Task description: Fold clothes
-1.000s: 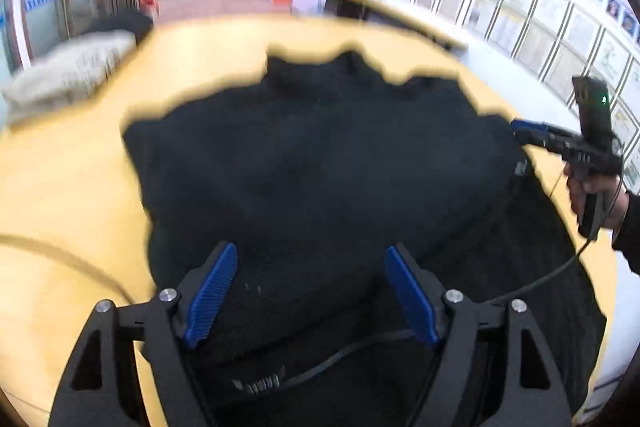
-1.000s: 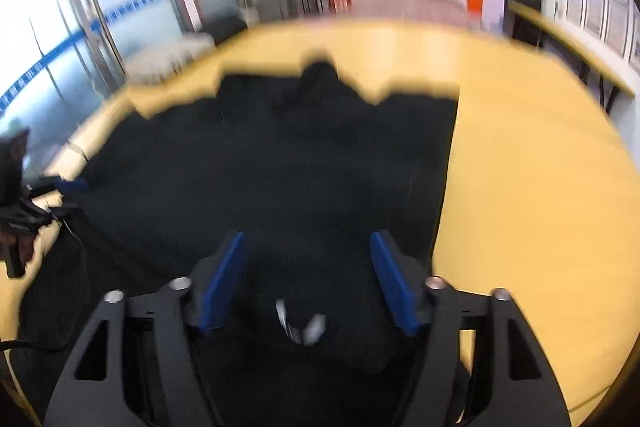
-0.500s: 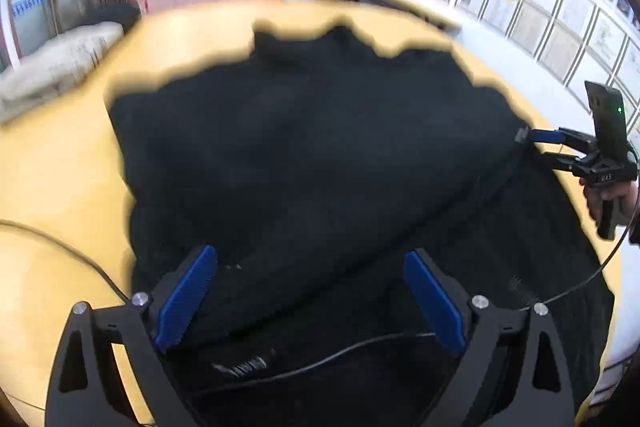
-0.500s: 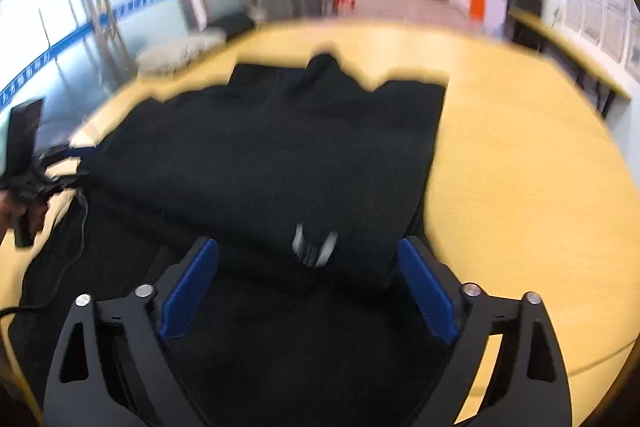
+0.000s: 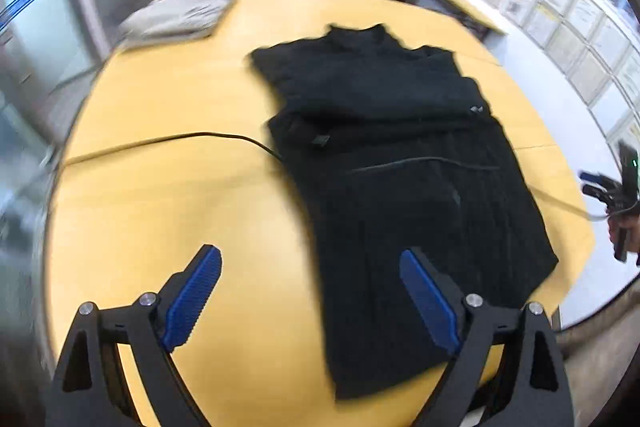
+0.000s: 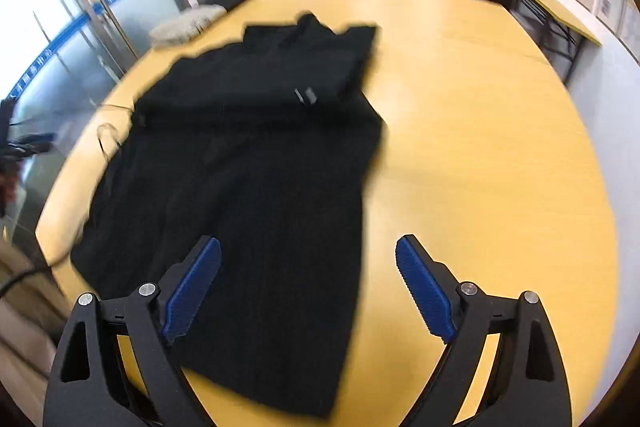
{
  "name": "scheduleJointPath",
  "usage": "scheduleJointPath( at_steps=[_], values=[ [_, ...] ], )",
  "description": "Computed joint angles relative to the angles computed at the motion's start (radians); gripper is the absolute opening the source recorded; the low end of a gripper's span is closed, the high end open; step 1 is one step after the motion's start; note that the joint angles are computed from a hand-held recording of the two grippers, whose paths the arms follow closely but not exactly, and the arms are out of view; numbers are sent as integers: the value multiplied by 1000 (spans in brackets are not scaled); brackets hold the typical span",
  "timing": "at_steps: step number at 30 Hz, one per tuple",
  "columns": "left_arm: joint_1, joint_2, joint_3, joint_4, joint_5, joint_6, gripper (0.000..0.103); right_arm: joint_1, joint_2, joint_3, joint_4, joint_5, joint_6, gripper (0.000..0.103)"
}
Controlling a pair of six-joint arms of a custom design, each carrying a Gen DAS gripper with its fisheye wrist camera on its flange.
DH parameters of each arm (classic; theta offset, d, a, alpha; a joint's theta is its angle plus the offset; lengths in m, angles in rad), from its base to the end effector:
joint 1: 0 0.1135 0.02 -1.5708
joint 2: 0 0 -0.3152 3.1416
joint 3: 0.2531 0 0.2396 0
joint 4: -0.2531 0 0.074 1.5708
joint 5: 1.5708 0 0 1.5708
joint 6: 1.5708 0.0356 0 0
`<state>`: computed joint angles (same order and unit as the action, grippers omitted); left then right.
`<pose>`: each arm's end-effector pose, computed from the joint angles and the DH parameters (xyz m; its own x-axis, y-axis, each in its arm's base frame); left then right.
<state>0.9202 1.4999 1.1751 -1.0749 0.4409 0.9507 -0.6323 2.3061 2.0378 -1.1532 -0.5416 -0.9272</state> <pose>0.1664 0.1935 0.3061 -0.8966 0.0372 -0.4412 0.0931 0.9900 -0.1058 0.4033 -0.2728 0.2403 -0.8343 -0.2385 -0.4970 -0.3713 0.9095 0.1869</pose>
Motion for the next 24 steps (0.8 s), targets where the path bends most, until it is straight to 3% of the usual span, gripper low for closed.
scheduleJointPath(
  at_steps=[5,9,15,17,19,24],
  values=[
    [231,-41,51,-121,-28,112,94,-157,40,121,-151,97,-114,91],
    [234,-41,-91,-95,-15,138,94,-191,77,185,-213,49,-140,91],
    [71,87,-462,277,-53,-24,91,-162,11,-182,-12,34,-218,87],
    [45,110,-535,373,-68,-43,89,-141,4,-282,61,61,-215,80],
    [19,142,-603,472,-81,-63,91,-141,-5,-350,115,80,-228,80],
    [72,162,-609,485,-14,-85,98,-114,-2,-469,223,120,-212,83]
  ],
)
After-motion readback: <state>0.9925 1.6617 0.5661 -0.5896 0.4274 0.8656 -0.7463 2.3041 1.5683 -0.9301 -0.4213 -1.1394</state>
